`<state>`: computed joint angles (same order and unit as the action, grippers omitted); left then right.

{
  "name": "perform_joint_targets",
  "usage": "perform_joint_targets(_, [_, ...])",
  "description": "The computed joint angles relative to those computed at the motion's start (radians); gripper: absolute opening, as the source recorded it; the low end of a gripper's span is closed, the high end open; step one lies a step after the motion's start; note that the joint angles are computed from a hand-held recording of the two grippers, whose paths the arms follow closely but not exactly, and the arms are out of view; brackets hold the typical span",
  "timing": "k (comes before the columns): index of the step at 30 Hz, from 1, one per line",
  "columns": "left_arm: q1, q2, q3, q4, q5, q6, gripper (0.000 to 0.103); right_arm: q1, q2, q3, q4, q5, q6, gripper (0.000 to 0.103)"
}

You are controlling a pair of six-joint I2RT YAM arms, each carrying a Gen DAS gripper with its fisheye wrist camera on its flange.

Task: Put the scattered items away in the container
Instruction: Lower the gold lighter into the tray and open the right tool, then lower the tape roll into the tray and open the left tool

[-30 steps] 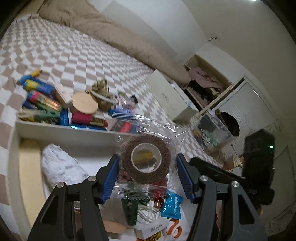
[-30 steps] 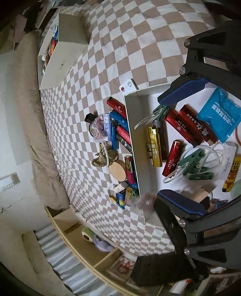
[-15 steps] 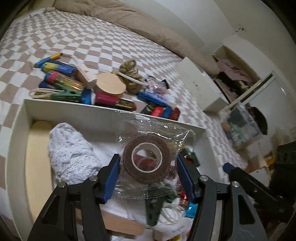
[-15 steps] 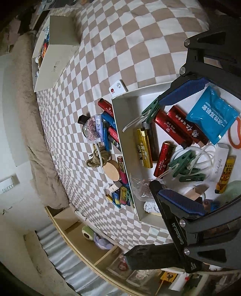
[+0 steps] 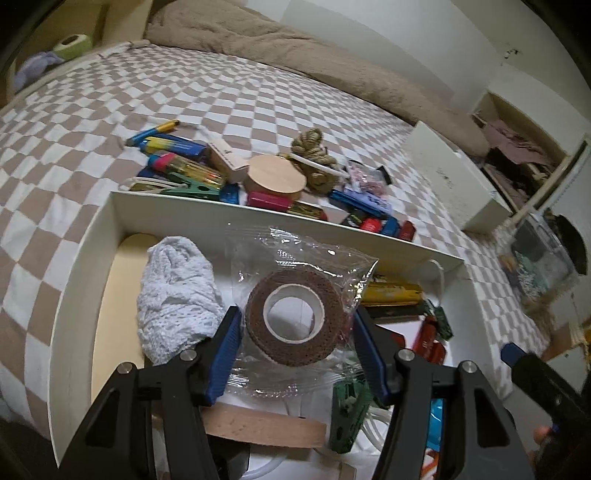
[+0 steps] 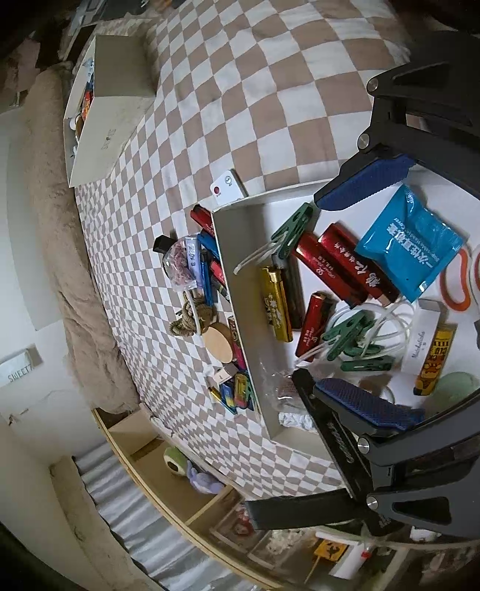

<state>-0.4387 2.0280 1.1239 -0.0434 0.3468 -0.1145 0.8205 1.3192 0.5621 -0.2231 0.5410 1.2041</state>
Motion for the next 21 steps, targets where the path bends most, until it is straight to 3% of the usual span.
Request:
perform_joint_targets(7, [-0.042,0.01,0.016,0.006,-0.117,-0.106,0.06,0.043,0.009,-0.002,-0.003,0.022,-0.01,0.092])
perform_joint_targets(13, [-0.112,0.032,0.033,0.003,-0.269,-0.077,0.062,0.07,-0.023,-0.016,-0.005,0.05,-0.021,0.092])
perform_joint_targets(15, [-0.124,0.04,0.041,-0.001,-0.287,-0.068,0.068,0.069,-0.035,-0.028,0.006,0.049,-0.024,0.092])
perform_joint_targets(19, [-0.136,0.05,0.058,-0.022,-0.255,-0.052,0.096,0.069,-0.053,-0.048,0.013,0.049,-0.015,0.092])
perform_joint_targets(21, [-0.134,0.046,0.05,-0.011,-0.229,-0.058,0.101,0.07,-0.06,-0.057,0.015,0.049,-0.01,0.092])
